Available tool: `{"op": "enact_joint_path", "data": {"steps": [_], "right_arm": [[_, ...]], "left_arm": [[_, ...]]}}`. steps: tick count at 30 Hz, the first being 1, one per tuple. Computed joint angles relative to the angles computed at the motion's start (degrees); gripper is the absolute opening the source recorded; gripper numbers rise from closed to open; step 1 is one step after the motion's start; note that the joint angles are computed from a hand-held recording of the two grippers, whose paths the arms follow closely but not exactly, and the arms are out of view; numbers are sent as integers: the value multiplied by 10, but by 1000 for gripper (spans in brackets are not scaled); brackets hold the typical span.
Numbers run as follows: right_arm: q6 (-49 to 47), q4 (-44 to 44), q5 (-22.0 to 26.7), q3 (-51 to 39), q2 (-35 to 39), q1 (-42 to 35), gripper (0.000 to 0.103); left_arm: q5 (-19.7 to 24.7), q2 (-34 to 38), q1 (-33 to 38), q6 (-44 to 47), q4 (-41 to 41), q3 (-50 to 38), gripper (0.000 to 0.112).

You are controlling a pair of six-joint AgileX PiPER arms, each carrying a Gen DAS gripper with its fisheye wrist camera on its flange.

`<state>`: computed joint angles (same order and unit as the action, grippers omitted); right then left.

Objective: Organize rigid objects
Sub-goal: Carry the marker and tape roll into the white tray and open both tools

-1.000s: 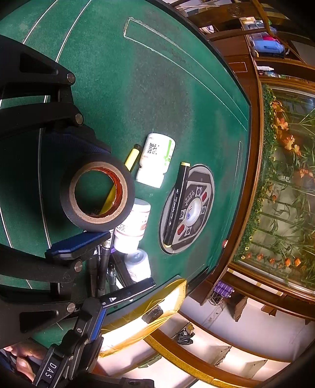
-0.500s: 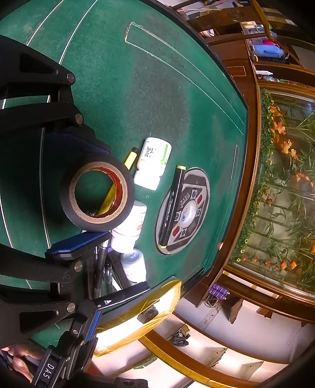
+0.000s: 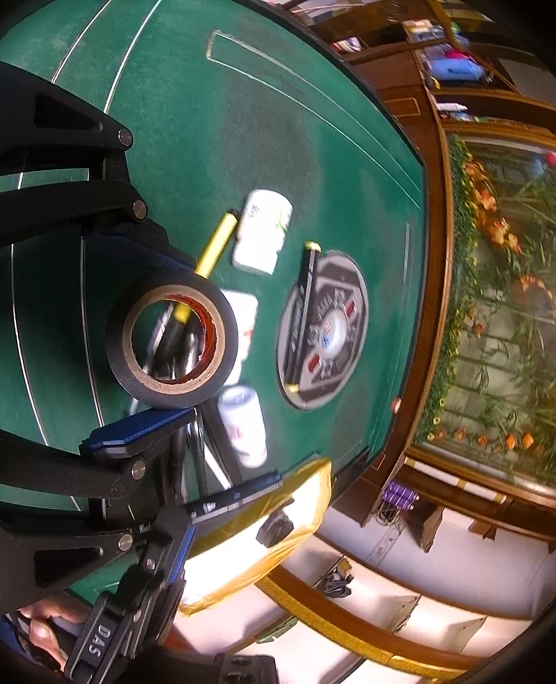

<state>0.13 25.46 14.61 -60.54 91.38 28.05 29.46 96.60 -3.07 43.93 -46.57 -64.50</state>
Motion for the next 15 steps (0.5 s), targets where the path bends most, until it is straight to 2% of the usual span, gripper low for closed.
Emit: {"op": "enact_joint_path", "data": {"steps": [15], "right_arm": [[-284,297,-6,95,-92,-102,14]], "left_arm": [[11,-21,-128,-158,139,-61,66]]}}
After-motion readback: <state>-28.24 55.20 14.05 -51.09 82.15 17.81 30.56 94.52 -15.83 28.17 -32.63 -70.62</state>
